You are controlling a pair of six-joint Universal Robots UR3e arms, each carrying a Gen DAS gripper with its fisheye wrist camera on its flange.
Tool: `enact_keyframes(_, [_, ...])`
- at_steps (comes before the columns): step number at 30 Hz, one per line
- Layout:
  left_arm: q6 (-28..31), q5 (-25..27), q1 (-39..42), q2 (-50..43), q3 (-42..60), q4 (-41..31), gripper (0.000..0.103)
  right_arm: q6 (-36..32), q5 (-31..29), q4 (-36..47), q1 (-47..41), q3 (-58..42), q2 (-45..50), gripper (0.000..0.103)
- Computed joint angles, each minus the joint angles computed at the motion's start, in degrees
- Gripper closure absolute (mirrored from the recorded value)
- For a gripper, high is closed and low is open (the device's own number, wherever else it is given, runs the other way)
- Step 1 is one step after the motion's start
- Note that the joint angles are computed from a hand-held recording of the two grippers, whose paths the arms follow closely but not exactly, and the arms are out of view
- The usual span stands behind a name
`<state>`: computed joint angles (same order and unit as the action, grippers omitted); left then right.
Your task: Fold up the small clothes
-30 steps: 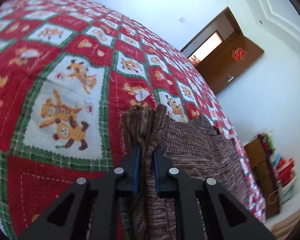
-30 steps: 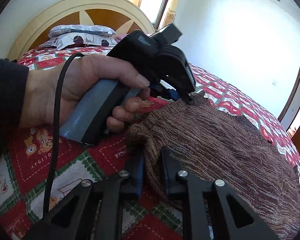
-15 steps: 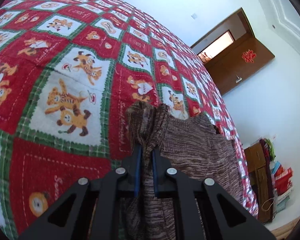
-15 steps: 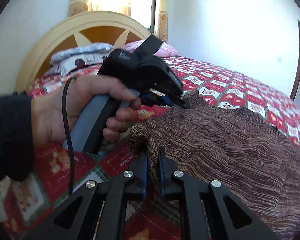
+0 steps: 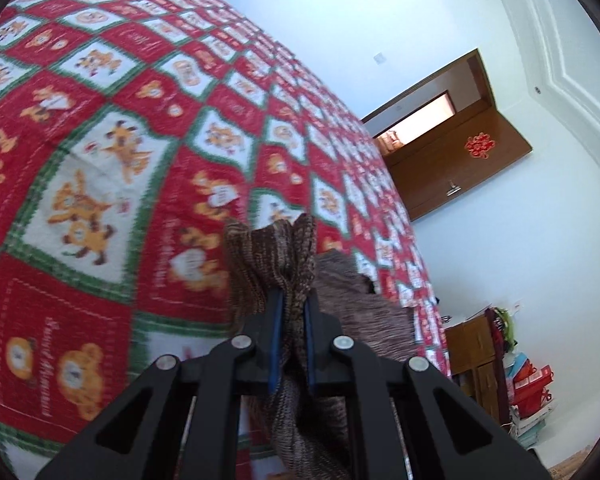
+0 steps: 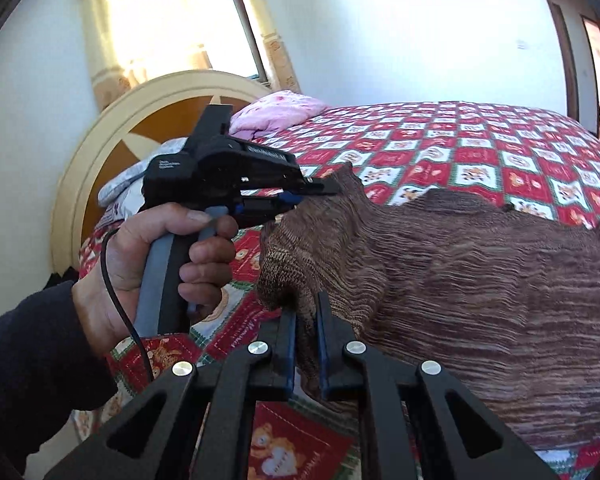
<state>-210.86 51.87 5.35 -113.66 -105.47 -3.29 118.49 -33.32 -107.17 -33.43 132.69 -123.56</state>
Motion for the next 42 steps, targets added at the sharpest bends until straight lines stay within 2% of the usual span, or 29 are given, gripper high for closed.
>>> enact_keyframes(2, [-1.8, 0.2, -1.6, -1.1, 2.5, 0.6, 0.093, -6.1, 0.6, 9.4, -3.9, -2.3, -1.6, 0.095])
enact_keyframes(7, [-3.7, 2.4, -6.3, -4.3, 10.5, -1.3, 0.093, -16.1, 0.6, 24.2, -11.1, -6.6, -3.0, 0.096])
enact_keyframes(17, [-6.3, 4.5, -11.9, -9.1, 20.9, -3.6, 0.093, -27.7, -1.4, 37.9, -19.8, -13.9, 0.4, 0.096])
enact_keyframes(25, [-5.2, 6.0, -16.5, -14.0, 33.9, -10.4, 0.093, -37.1, -4.1, 46.9, -26.6, -21.8, 5.5, 0.096])
enact_keyframes(37, [-3.1, 8.6, -24.3, -29.7, 63.5, -26.7, 0.093, -34.2, -7.8, 43.6, -33.4, -26.2, 16.8, 0.097])
enact_keyframes(42, [-2.8, 9.9, -26.9, -36.7, 76.8, -34.3, 0.093, -29.2, -9.8, 41.3, -33.6, -29.1, 23.5, 0.097])
